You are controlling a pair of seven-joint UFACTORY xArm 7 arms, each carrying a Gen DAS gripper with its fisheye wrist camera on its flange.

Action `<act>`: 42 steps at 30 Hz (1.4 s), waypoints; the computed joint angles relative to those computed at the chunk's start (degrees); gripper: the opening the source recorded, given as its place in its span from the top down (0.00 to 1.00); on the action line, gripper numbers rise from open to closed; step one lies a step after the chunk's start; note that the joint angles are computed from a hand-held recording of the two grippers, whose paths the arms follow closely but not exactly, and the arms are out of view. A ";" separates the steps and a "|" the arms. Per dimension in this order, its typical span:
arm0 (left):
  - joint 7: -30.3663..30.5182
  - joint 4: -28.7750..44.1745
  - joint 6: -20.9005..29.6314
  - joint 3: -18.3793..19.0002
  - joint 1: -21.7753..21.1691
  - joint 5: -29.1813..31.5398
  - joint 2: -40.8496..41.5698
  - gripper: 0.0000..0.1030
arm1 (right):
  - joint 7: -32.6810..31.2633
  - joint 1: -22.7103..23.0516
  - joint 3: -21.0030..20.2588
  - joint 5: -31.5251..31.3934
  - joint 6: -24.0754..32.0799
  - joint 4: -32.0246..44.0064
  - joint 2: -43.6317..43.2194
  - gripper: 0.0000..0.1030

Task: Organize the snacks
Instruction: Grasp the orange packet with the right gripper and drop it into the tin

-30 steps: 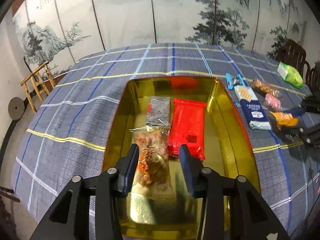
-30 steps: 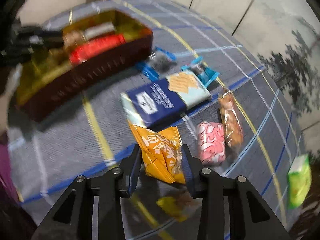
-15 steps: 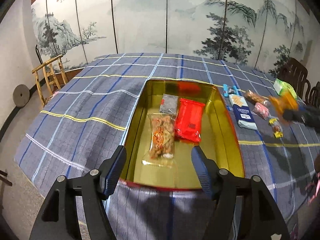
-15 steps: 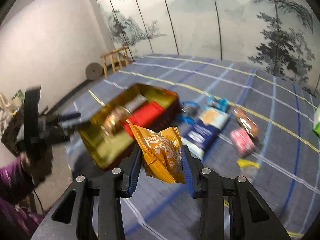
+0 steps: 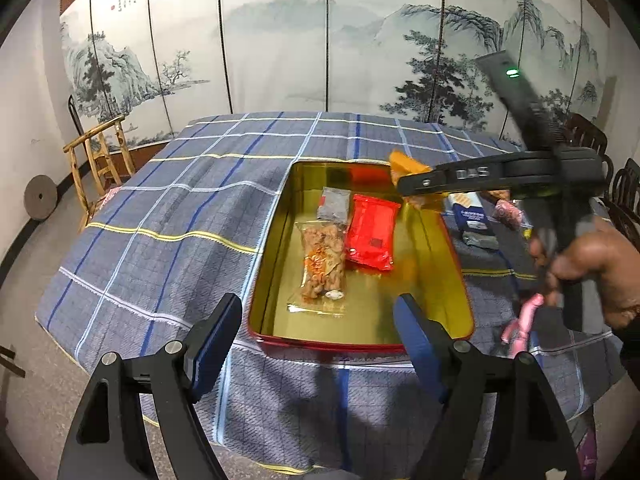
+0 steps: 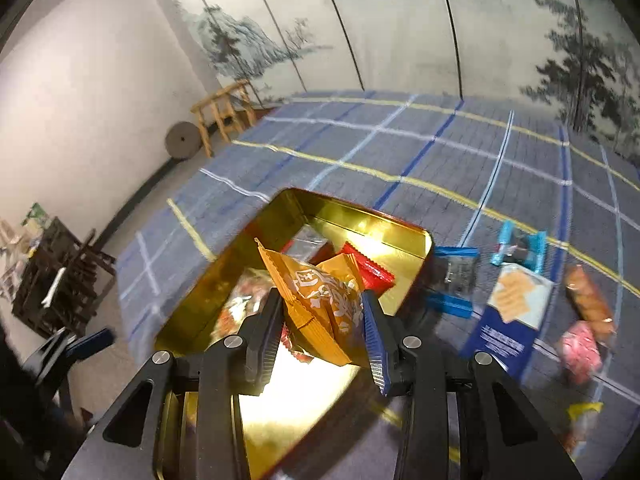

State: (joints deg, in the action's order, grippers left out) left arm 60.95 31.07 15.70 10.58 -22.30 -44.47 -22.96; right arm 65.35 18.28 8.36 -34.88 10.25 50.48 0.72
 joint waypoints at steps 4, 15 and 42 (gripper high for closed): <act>0.62 0.25 -0.03 0.06 0.54 0.32 0.85 0.28 | 0.14 0.93 -1.31 0.70 0.19 3.21 4.40 0.62; 3.20 0.92 0.20 -0.21 1.62 -0.86 2.44 0.28 | -2.66 5.35 -5.34 3.94 3.48 8.73 10.09 0.62; 3.84 1.57 2.17 -1.82 3.62 -0.99 3.30 0.19 | -0.56 2.40 -7.75 -5.28 -3.62 -7.14 -6.03 0.57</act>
State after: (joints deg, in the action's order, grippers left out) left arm 64.78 32.64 17.88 8.76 -18.68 -45.46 -19.66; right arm 64.79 20.69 0.62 -40.16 6.63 43.34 -5.30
